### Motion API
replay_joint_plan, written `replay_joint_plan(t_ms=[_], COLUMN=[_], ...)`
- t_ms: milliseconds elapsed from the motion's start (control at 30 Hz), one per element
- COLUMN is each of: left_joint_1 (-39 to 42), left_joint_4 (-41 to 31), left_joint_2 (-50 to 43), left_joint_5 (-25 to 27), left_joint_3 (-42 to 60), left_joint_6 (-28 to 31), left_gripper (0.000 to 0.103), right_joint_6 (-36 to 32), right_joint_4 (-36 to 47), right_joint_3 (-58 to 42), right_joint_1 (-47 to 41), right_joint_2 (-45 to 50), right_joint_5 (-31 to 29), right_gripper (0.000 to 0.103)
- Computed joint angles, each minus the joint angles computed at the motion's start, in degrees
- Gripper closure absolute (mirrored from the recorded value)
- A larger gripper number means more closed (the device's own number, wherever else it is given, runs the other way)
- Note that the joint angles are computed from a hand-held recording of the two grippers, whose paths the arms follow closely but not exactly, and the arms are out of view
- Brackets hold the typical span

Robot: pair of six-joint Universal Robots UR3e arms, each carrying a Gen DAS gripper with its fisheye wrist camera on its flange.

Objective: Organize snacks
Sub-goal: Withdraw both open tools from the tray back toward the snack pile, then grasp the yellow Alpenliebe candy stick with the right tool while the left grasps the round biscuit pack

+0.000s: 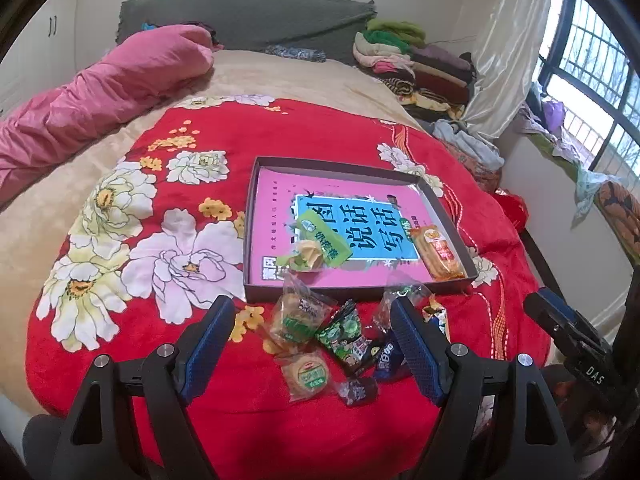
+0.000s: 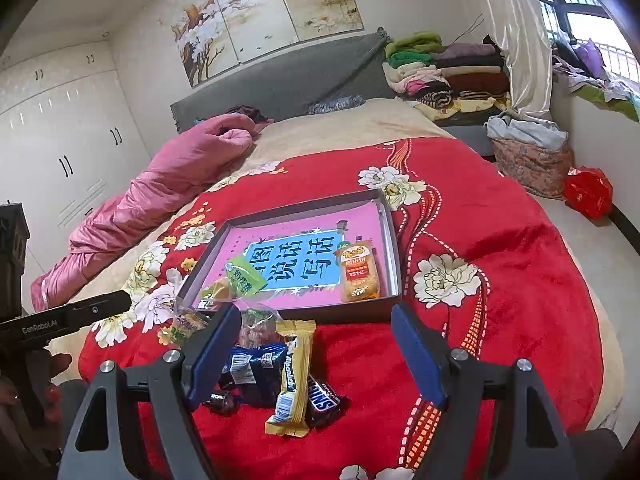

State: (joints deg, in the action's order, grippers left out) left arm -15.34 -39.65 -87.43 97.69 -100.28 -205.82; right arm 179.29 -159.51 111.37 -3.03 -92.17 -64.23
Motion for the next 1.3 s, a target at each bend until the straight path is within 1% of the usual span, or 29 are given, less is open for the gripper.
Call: replay_joint_plan(t_ms=[333,567,800,1200,1267,1300], left_joint_1=[1.53,2.45,2.87,1.46,1.48,1.5], left_joint_4=[-1.0,-0.9,-0.18,2.23,2.54,2.68], left_joint_2=[3.85,5.09,4.42,-0.29,-1.0,-1.25], left_joint_5=[-0.38,-1.24,-2.41,-4.08,-4.64,-4.8], left_joint_3=[-4.1,-7.09,-8.55,-9.61,-9.86,-9.93], left_joint_6=[0.72,1.17,0.48,0.87,0.96,1.05], left_gripper=[0.022,0.022,0.022,0.022,0.022,0.022], right_joint_6=[-1.81,-1.92,-3.21,-6.92,-7.6,-8.17], right_joint_4=[2.41,3.58,4.98,8.31,8.88,9.08], right_joint_3=[1.92,1.34,0.8,-0.82,-1.13,-1.28], right_joint_1=[-0.55,0.31,1.44,4.43,5.1,5.6], right_joint_2=[-3.24,-2.84,-2.22,2.05,2.98,3.55], right_joint_5=[0.72,-0.1,-0.04,-1.51,-1.88,-2.22], right_gripper=[0.025,0.025,0.025,0.025,0.027,0.03])
